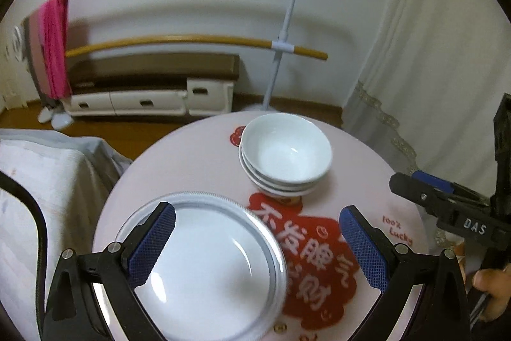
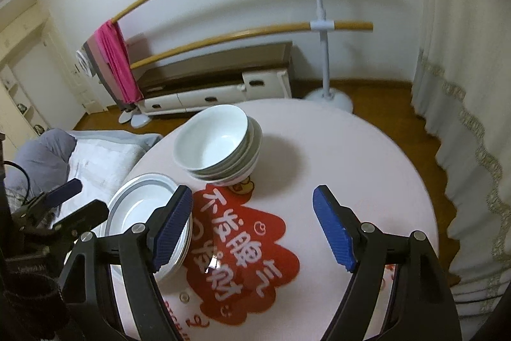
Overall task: Organize plates and bowls
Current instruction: 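Close both tools on the rim of the three-bowl stack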
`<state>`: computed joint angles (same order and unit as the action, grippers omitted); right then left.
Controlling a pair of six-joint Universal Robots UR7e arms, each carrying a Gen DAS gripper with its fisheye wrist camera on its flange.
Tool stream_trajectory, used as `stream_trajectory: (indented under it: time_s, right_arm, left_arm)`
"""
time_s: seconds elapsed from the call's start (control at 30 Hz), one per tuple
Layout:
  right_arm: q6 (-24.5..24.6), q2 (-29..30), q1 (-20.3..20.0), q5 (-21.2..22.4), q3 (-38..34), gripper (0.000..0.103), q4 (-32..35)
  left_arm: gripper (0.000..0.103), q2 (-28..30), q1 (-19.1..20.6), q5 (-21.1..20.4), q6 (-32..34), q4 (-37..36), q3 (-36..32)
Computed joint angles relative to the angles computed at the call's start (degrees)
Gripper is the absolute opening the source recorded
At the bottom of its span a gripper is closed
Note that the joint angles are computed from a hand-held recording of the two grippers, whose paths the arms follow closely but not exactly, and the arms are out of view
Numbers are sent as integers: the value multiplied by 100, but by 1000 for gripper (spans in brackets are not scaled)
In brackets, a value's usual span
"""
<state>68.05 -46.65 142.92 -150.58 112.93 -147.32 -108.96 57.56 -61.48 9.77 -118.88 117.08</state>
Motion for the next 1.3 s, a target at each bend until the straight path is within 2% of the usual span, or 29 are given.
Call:
stream_trajectory:
  time_s: [0.07, 0.2, 0.3, 0.43, 0.57, 0.63, 0.73, 0.77, 0.83, 1.03, 1.1, 1.2, 1.3]
  right_arm:
    - [-396, 14, -229, 125, 44, 79, -461]
    - [-1011, 52, -750, 628, 115, 79, -1327]
    - [-1311, 111, -1064, 933, 49, 79, -1541]
    - [-1475, 85, -1421, 1426, 89, 77, -1819]
    - [-1496, 79, -1655, 1719, 40, 68, -1667]
    - [-1500, 78, -1718, 1846, 11, 60, -1579]
    - [-1567, 113, -1743, 1872, -99, 53, -1363]
    - [-1554, 146, -1737, 1858, -158, 51, -1293]
    - [-1550, 175, -1739, 1847, -219, 41, -1188]
    - [-1517, 205, -1713, 1759, -267, 38, -1053]
    - [-1492, 235, -1694, 1727, -294, 38, -1021]
    - [-1469, 258, -1682, 1712, -332, 38, -991]
    - [-1475, 270, -1677, 1715, -356, 38, -983]
  left_arm:
    - [100, 430, 88, 139, 72, -127, -230]
    - [98, 1345, 408, -80, 96, 9, -925]
    - [97, 1903, 557, -57, 83, 127, -1417]
    - [95, 2319, 671, -26, 120, 231, -1775]
    - [85, 2631, 748, -12, 65, 390, -2008]
    - [77, 2754, 763, 26, 91, 391, -2079]
    - [67, 2956, 778, -1, 62, 397, -2164]
    - [61, 3026, 781, 13, 36, 460, -2237]
    - [57, 3132, 793, 9, 13, 454, -2244]
    - [44, 3355, 848, -129, 23, 497, -2399]
    - [34, 3381, 861, -208, 21, 559, -2440]
    - [24, 3438, 896, -280, 86, 574, -2495]
    - [24, 3447, 910, -249, 144, 509, -2466]
